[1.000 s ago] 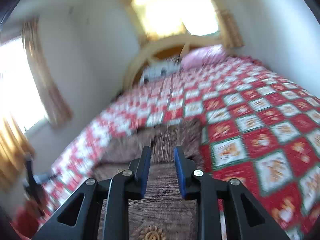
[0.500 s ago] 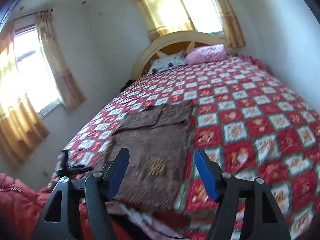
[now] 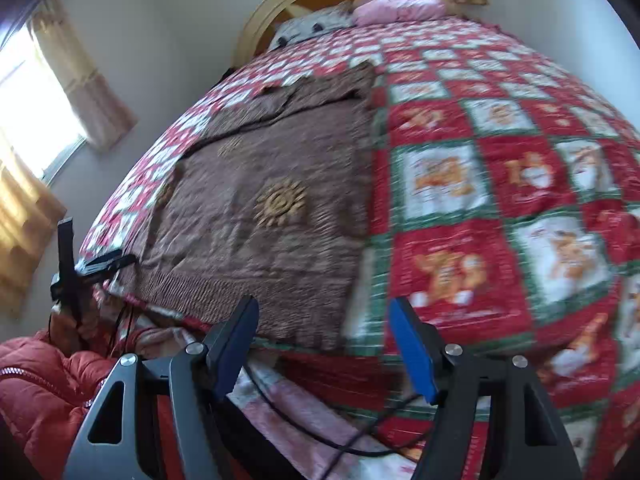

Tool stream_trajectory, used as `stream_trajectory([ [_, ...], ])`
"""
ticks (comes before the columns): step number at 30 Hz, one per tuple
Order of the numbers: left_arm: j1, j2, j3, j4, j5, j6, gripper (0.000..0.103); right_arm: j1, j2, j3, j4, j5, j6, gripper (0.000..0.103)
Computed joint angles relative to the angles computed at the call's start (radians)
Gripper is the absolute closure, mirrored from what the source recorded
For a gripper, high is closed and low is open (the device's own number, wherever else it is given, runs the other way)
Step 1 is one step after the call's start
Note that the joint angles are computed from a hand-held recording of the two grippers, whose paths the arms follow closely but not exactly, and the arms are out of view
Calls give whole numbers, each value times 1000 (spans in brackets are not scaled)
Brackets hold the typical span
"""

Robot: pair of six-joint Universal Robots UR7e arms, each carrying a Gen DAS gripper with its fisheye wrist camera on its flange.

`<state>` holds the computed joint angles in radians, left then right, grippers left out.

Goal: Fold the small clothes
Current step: 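Fold the hem up toward the collar with the right gripper and release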

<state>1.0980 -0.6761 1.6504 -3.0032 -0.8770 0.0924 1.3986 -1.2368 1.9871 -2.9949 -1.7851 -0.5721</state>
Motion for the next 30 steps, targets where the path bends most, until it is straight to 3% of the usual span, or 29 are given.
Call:
stream_trajectory([
  [3, 3, -4, -2, -3, -7, -6, 15, 34, 58, -14, -35, -92, -55, 35],
  [9, 18, -43, 19, 9, -50, -88, 46, 65, 121, -13, -130, -201, -139, 35],
  [12, 20, -49, 21, 14, -58, -109, 59, 67, 122, -9, -140, -204, -156, 56],
  [14, 18, -52, 23, 24, -73, -113, 91, 67, 114, -16, -110, -200, -145, 84],
  [15, 13, -51, 21, 36, -66, -115, 91, 62, 110, -23, -81, -180, -121, 91],
  [17, 3, -44, 21, 34, -40, -101, 91, 51, 101, -26, -60, -152, -95, 94],
  [19, 5, -57, 29, 45, -72, -92, 96, 39, 82, -22, -35, -114, -77, 95],
  [22, 5, -84, 62, 6, -122, -60, 96, 12, 32, -12, -3, -2, -34, 95],
  [24, -1, -85, 68, 2, -115, -36, 95, 12, 23, -11, -16, 2, -26, 95],
  [25, -1, -81, 64, 12, -105, -41, 87, 10, 20, -10, -18, -1, -24, 95],
  [28, 26, -70, 27, 114, -168, -112, 40, 8, 27, -12, -10, -10, -6, 95],
  [30, 28, -68, 39, 68, -201, -104, 30, 12, 41, -19, -4, -30, -2, 95],
])
